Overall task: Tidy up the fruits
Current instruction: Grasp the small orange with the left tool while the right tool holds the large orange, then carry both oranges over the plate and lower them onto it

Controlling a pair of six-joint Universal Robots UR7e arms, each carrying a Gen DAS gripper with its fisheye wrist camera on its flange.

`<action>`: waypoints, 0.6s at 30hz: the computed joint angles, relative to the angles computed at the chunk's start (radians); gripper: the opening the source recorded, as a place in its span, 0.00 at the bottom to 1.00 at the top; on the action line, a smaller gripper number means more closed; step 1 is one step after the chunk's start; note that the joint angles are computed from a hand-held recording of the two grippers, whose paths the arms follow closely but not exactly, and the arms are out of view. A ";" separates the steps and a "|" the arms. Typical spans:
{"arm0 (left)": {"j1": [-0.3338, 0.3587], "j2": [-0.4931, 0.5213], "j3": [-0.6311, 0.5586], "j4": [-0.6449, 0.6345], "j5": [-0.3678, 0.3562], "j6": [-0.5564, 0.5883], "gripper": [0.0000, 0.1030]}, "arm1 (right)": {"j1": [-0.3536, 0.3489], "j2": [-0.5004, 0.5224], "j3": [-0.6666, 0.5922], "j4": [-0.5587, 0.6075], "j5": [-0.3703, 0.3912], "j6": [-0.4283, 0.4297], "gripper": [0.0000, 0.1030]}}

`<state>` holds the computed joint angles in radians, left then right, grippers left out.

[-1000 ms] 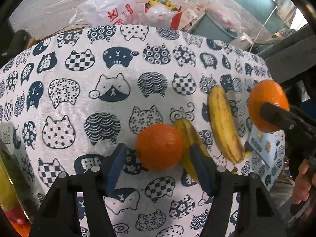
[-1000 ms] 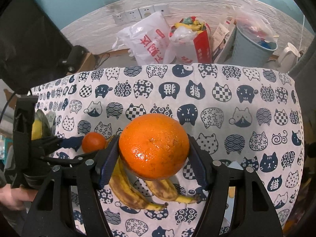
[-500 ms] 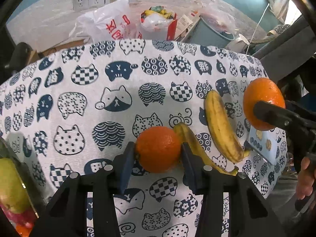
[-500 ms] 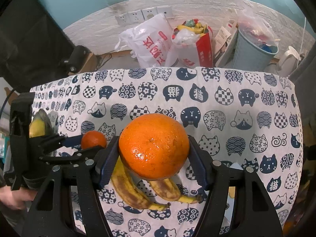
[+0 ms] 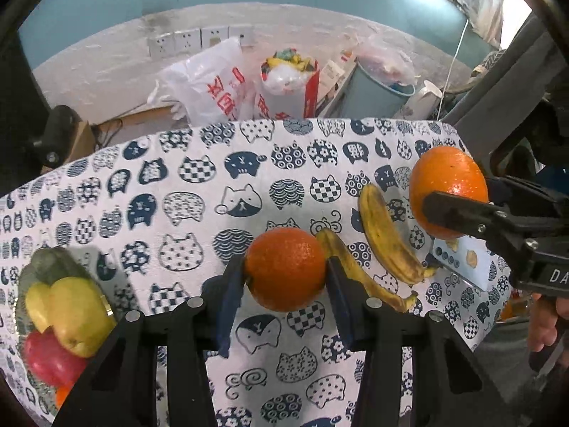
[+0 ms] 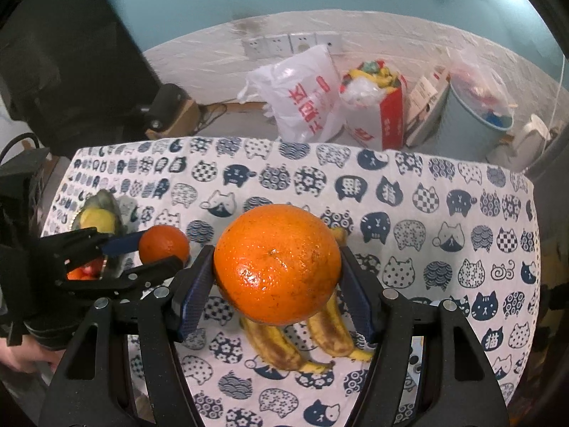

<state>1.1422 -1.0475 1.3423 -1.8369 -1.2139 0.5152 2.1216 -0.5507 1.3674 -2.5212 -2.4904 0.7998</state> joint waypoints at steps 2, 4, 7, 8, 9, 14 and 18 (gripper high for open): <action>-0.002 -0.016 -0.001 -0.003 0.002 0.009 0.46 | 0.009 0.011 -0.023 0.003 -0.002 -0.017 0.66; -0.003 -0.027 -0.005 0.002 -0.001 0.013 0.46 | 0.018 0.024 -0.047 0.007 -0.005 -0.033 0.66; -0.002 -0.045 -0.015 0.017 -0.013 0.007 0.46 | 0.030 0.042 -0.082 0.011 -0.004 -0.059 0.66; 0.000 -0.052 -0.021 0.023 -0.018 0.006 0.46 | 0.033 0.048 -0.092 0.014 -0.003 -0.066 0.66; 0.001 -0.058 -0.022 0.026 -0.017 0.005 0.46 | 0.037 0.057 -0.109 0.018 -0.001 -0.077 0.66; 0.014 -0.079 -0.041 0.037 -0.014 0.006 0.46 | 0.051 0.108 -0.196 0.033 0.010 -0.127 0.66; 0.033 -0.087 -0.075 0.046 0.002 0.009 0.46 | 0.058 0.158 -0.279 0.056 0.028 -0.168 0.66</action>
<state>1.1752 -1.1342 1.2672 -1.7912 -1.2117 0.5242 2.1796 -0.3929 1.0888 -2.4649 -2.4620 0.6320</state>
